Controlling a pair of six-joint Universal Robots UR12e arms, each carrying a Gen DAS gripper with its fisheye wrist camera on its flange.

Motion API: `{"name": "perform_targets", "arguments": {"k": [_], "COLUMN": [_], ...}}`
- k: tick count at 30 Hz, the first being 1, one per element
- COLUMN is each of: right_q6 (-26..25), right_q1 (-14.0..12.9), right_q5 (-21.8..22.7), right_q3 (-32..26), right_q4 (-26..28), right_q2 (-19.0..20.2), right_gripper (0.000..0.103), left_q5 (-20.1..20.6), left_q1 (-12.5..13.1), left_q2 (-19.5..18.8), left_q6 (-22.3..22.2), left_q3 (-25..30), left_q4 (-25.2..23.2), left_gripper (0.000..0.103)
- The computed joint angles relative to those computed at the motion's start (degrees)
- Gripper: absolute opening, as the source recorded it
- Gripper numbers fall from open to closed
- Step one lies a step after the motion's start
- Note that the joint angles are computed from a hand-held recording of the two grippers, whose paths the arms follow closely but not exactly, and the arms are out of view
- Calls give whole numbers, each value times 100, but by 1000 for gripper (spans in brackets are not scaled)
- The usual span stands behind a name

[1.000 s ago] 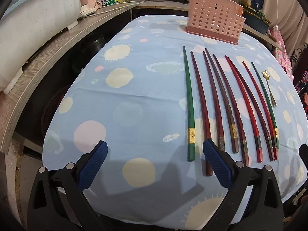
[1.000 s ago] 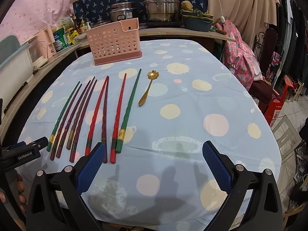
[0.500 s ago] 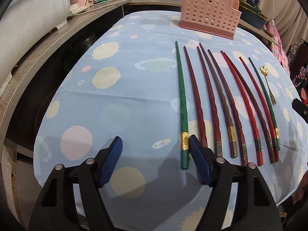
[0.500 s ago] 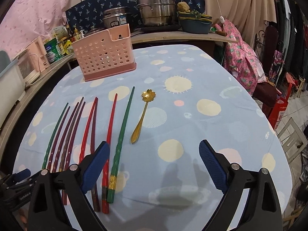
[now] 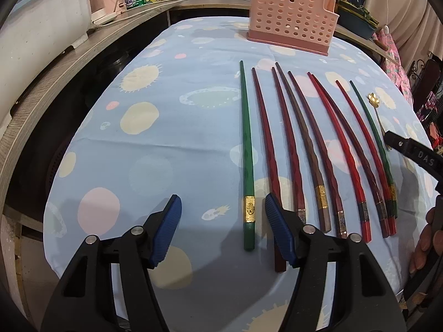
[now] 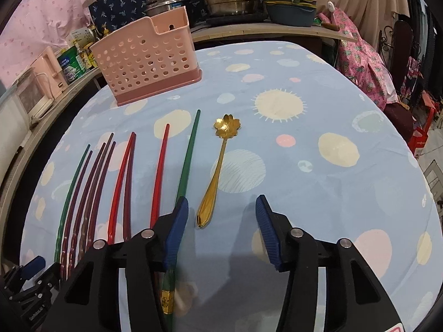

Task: Organize utensils
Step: 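Grasp a green chopstick with the left tool while the right tool grasps the gold spoon, then lift the green chopstick with the left tool while the right tool lifts the spoon over the pink basket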

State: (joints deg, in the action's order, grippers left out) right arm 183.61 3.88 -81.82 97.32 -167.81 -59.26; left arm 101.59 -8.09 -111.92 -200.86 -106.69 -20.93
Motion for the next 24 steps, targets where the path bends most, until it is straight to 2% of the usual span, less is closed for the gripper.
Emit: {"name": "perform_targets", "arguments": {"k": [3,8,11,14,18,24], "right_q6": [-72,-99,-77,-29,46,90], "right_q1": [31,37,6,-48,-95,-149], "right_q5": [-113,-230,-179,-5,121,189], "right_q3": [-8,30,54,91,167,312], "right_q4": [-12,-55,-47,-11,-32,-263], "right_q2": [13,0,-19,-55,-125,-284], "right_gripper": [41,25,15,11,11,11], "left_q5": [1,-57,-109,-187,-360,-316], "left_q1": [1,10,16,30,80,85], "left_q2": [1,19,24,36,81,192], "left_q6": [23,54,91,134,89,61], "left_q3": [-8,-29,-35,-46,-74,-138], "left_q4": [40,84,106,113,97,205], "left_gripper": [49,34,25,10,8,7]}}
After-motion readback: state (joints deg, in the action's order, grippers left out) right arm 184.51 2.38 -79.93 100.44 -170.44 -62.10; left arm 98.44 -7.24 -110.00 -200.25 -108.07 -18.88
